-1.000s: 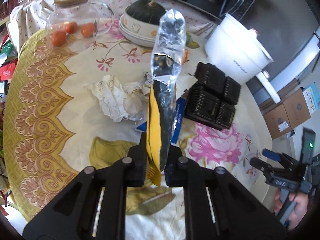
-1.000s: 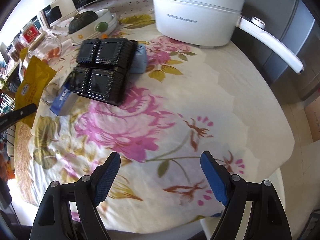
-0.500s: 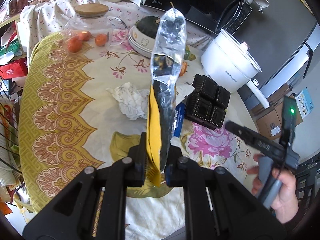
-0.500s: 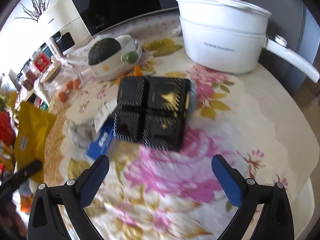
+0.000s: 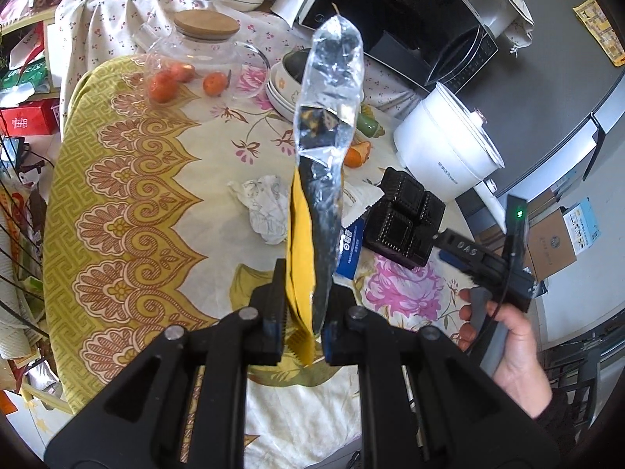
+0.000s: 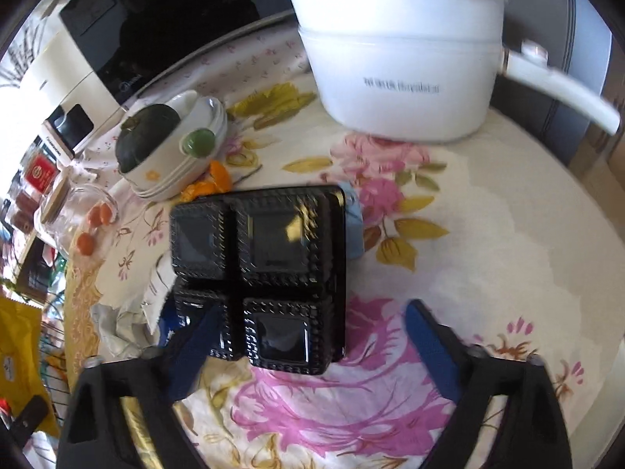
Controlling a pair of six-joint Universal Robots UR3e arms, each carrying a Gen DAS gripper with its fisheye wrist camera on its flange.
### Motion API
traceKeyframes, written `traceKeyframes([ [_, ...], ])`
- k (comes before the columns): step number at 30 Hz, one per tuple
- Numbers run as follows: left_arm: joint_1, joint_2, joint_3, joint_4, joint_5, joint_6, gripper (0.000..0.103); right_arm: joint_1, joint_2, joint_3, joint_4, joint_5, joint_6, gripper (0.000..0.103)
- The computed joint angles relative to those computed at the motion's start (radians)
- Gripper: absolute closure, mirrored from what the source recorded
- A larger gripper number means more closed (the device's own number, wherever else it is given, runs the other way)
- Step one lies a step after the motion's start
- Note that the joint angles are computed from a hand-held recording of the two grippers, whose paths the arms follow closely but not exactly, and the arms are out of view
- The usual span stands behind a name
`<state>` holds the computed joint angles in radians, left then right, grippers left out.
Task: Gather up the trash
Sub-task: 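Grasp the yellow wrapper and foil with the left tool while the right tool grasps the black trays, then carry the wrapper and black trays over the white bin and open both tools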
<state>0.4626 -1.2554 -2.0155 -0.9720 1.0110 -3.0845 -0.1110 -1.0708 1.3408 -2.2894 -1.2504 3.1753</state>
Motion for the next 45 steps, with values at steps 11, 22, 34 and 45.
traceKeyframes([
  [11, -0.035, -0.032, 0.014, 0.015, 0.015, -0.012, 0.088, -0.043, 0.020, 0.045, -0.067, 0.168, -0.023, 0.049],
  [22, -0.073, -0.034, 0.022, 0.020, 0.028, -0.018, 0.088, -0.115, -0.105, 0.103, 0.091, 0.173, -0.182, 0.054],
  [34, -0.185, -0.046, 0.035, 0.049, 0.042, -0.055, 0.088, -0.278, -0.342, 0.247, 0.287, 0.167, -0.391, 0.054],
  [45, -0.398, -0.147, 0.099, 0.135, 0.134, -0.130, 0.088, -0.500, -0.523, 0.369, 0.416, 0.183, -0.555, 0.054],
])
